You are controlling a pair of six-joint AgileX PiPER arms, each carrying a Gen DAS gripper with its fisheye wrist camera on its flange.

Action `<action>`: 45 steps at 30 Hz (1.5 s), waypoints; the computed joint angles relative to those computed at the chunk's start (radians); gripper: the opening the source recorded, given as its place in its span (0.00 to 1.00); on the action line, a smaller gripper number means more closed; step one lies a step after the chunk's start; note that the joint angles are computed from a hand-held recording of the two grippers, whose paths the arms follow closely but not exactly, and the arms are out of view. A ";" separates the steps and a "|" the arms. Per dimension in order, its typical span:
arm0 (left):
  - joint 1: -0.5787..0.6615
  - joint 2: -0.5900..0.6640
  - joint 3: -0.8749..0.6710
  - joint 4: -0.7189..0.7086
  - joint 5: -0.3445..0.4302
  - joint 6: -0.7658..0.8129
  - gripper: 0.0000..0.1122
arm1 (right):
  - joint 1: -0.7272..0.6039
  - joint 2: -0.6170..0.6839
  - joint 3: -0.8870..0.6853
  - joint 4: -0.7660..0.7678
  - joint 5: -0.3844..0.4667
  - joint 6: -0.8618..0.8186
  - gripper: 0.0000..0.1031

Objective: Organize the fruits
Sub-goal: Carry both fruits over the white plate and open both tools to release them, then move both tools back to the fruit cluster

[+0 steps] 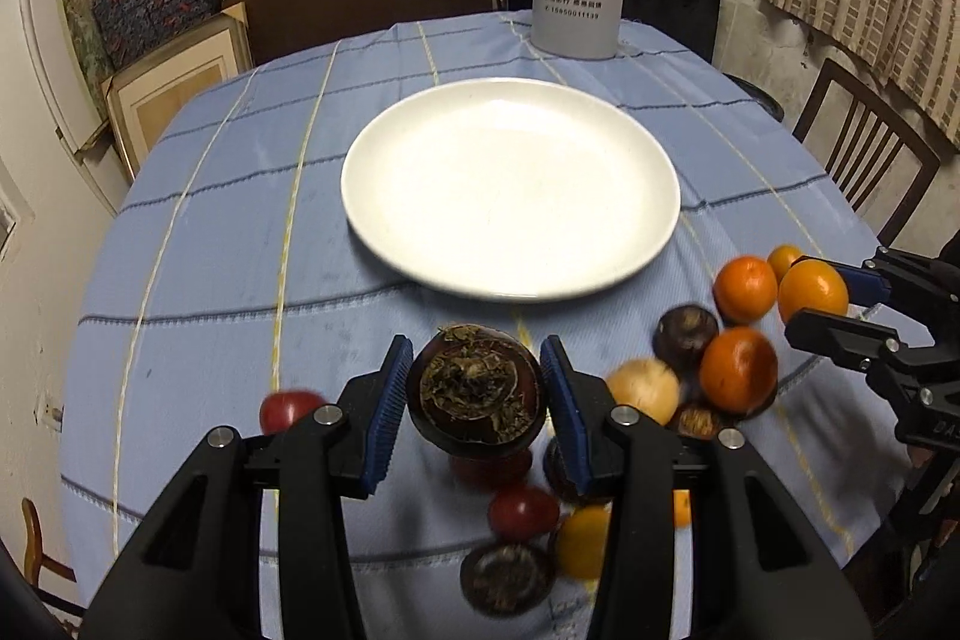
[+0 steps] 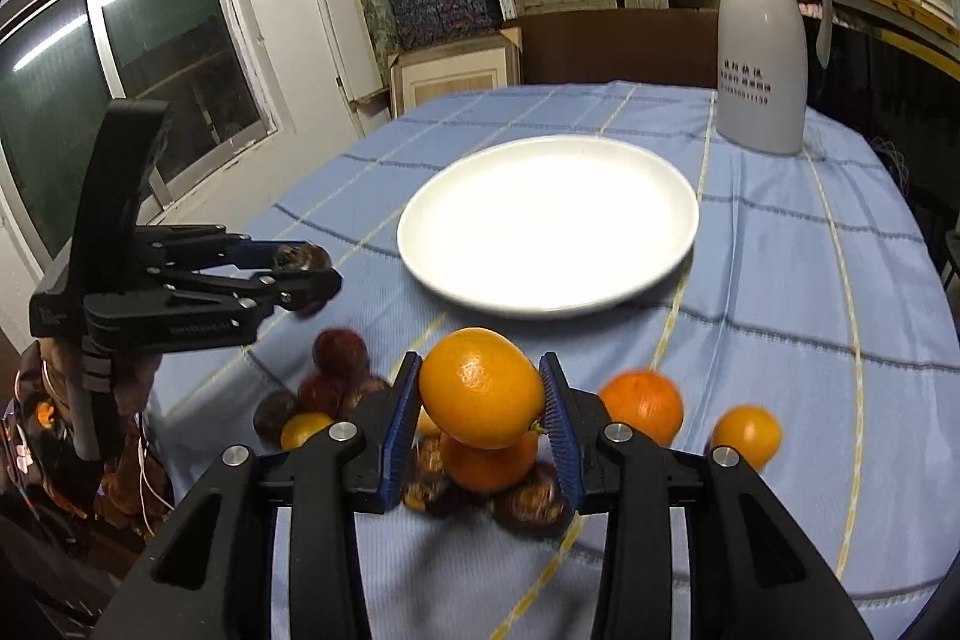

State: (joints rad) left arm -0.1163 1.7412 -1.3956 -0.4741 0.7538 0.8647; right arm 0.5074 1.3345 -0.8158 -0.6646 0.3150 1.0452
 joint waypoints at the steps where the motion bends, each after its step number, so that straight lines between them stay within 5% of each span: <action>1: -0.010 0.006 -0.014 0.008 -0.002 -0.012 0.39 | -0.007 0.003 -0.011 0.003 0.002 -0.013 0.39; 9: -0.071 0.118 -0.197 0.086 0.034 -0.142 0.39 | -0.114 0.079 -0.135 0.207 0.000 -0.291 0.39; 14: -0.121 0.337 -0.541 0.186 0.197 -0.324 0.39 | -0.220 0.252 -0.313 0.420 0.031 -0.511 0.39; 22: -0.196 0.630 -0.975 0.377 0.368 -0.485 0.39 | -0.351 0.566 -0.665 0.664 0.221 -0.721 0.39; 23: -0.198 0.652 -1.013 0.383 0.383 -0.489 0.39 | -0.356 0.589 -0.695 0.669 0.243 -0.719 0.41; 25: -0.202 0.682 -1.060 0.391 0.395 -0.495 0.42 | -0.366 0.616 -0.727 0.681 0.250 -0.724 0.64; 27: -0.204 0.668 -1.031 0.407 0.352 -0.507 0.64 | -0.358 0.605 -0.718 0.628 0.227 -0.658 0.75; 29: -0.194 0.638 -0.985 0.390 0.301 -0.510 0.70 | -0.356 0.588 -0.708 0.632 0.210 -0.669 0.75; 36: -0.159 0.438 -0.682 0.334 0.146 -0.435 0.70 | -0.318 0.449 -0.567 0.535 0.173 -0.590 0.75; 40: -0.112 0.237 -0.373 0.236 0.027 -0.283 0.70 | -0.259 0.291 -0.390 0.435 0.122 -0.483 0.75; 45: -0.015 0.040 -0.073 0.081 -0.030 -0.029 0.70 | -0.093 0.079 -0.148 0.169 0.104 -0.231 0.74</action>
